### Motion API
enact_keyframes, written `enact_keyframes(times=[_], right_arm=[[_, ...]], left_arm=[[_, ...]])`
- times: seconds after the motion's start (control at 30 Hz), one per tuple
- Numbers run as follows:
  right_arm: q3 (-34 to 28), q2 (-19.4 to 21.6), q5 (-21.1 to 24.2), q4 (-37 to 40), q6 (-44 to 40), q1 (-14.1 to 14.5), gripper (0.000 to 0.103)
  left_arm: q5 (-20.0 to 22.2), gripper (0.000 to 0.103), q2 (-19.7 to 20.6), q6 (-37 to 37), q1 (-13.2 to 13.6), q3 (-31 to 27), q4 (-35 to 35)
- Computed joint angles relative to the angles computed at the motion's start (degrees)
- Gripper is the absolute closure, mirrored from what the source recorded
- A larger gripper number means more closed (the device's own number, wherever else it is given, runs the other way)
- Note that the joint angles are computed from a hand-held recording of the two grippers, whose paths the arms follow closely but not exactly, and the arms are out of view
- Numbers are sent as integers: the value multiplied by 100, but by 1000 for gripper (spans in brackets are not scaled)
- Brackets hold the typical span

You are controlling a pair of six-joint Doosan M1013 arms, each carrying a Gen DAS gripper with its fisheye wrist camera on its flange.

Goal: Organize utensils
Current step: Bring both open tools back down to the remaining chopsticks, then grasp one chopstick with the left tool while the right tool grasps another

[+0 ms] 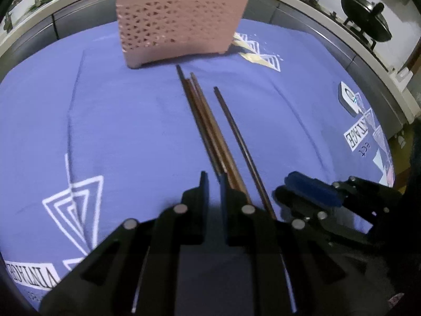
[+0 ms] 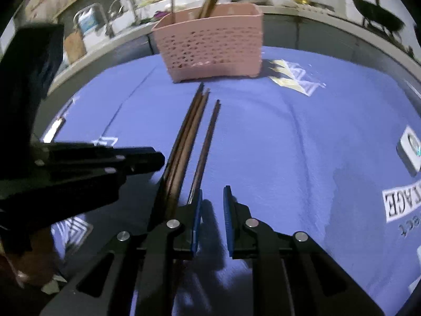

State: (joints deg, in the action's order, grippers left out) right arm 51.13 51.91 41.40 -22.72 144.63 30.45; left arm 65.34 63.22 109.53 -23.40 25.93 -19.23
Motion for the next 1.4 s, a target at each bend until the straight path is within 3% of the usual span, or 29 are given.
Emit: enact_keyframes(times=[0.13, 0.33, 0.6, 0.8, 0.93, 1.07, 1.23, 1.4], right_arm=[[175, -85, -212, -23, 224, -10, 86], [195, -81, -385, 44, 211, -18, 86], [138, -46, -463, 164, 67, -8, 86], [59, -35, -474, -49, 125, 17, 86], [-260, 141, -93, 297, -282, -4, 86], [-303, 181, -185, 528, -416, -31, 86], [-609, 330, 63, 519, -517, -23, 86], [-859, 437, 214, 974, -804, -149, 86]], left_arm=[[-93, 94, -8, 44, -38, 27, 36], [-669, 94, -194, -26, -137, 423, 492], [-819, 90, -217, 24, -205, 497, 893], [-935, 92, -305, 99, -128, 677, 866], [-890, 94, -321, -62, 13, 703, 801], [-808, 94, -357, -157, 153, 777, 546], [-672, 91, -151, -326, 131, 395, 633], [-571, 73, 226, -374, 12, -319, 1042]])
